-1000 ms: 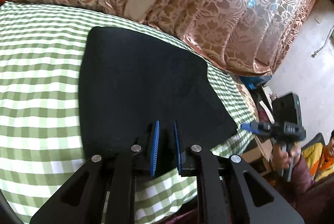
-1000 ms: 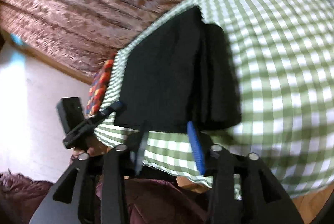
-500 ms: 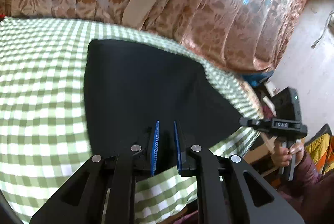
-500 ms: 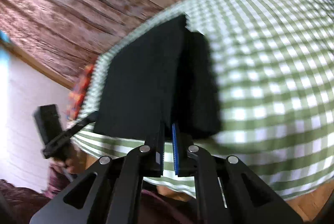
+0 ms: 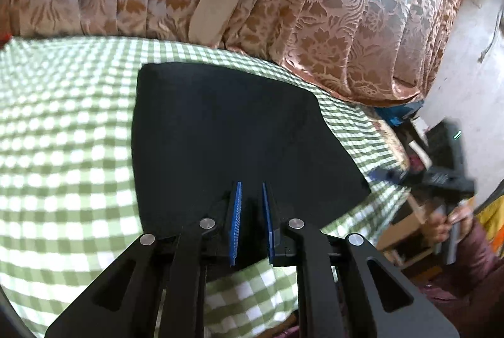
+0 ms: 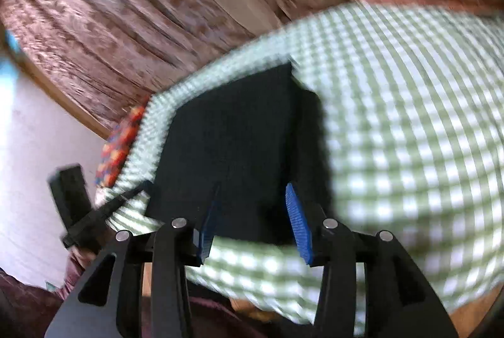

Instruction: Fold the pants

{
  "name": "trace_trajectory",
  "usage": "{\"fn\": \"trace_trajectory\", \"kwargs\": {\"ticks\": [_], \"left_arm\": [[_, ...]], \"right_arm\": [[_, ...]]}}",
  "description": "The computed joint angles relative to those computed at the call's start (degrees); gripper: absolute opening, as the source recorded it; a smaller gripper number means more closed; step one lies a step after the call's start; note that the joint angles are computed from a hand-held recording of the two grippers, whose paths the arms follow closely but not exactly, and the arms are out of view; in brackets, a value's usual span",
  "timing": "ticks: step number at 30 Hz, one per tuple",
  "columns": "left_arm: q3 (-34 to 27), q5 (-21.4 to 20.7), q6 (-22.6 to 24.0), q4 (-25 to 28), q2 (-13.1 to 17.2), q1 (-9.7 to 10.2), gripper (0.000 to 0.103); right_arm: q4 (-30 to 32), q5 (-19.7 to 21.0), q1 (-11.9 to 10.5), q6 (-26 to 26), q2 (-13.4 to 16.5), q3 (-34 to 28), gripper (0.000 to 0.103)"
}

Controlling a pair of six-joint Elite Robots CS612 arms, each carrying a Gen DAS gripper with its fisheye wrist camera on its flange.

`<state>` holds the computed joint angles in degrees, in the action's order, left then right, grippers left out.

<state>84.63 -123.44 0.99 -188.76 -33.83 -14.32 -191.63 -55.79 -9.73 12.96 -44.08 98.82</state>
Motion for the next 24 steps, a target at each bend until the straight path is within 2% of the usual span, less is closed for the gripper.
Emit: {"fn": "trace_trajectory", "kwargs": {"ticks": [3,6,8,9,11,16,18,20,22,24], "left_arm": [[0.07,3.82,1.82,-0.02,-0.27,-0.79,0.012],[0.12,9.05,2.31,1.01,-0.5,-1.71,0.012],[0.56,13.21,2.62,0.95,-0.75,-2.48,0.012],[0.84,14.86,2.72,0.87,-0.85,-2.83,0.012],[1.21,16.61,3.18,0.61,-0.85,-3.29,0.012],[2.07,21.58,5.2,-1.15,-0.79,-4.65,0.012],[2.12,21.13,5.02,-1.04,-0.85,-4.67,0.02],[2.18,19.69,4.88,-1.01,-0.91,-4.56,0.038],[2.83,20.4,5.64,-1.98,-1.12,-4.92,0.044],[3.36,21.37,5.59,-2.83,-1.3,-5.16,0.046]], "right_arm": [[1.91,-3.13,2.14,0.92,2.08,-4.79,0.047],[5.87,-11.02,4.08,2.74,4.54,-9.39,0.052],[9.43,-15.49,4.52,4.03,6.39,-11.96,0.051],[10.43,-16.43,4.53,4.0,7.05,-12.73,0.047],[8.86,-18.46,4.72,3.29,8.36,-13.68,0.045],[6.47,-16.77,4.21,3.68,8.72,-13.22,0.045],[6.14,-15.87,3.94,4.07,8.6,-13.04,0.046],[5.49,-15.22,3.72,4.76,8.5,-12.74,0.046],[4.68,-14.77,3.88,5.2,8.19,-12.42,0.049],[3.38,-14.65,3.79,5.14,7.57,-11.37,0.052]]}}
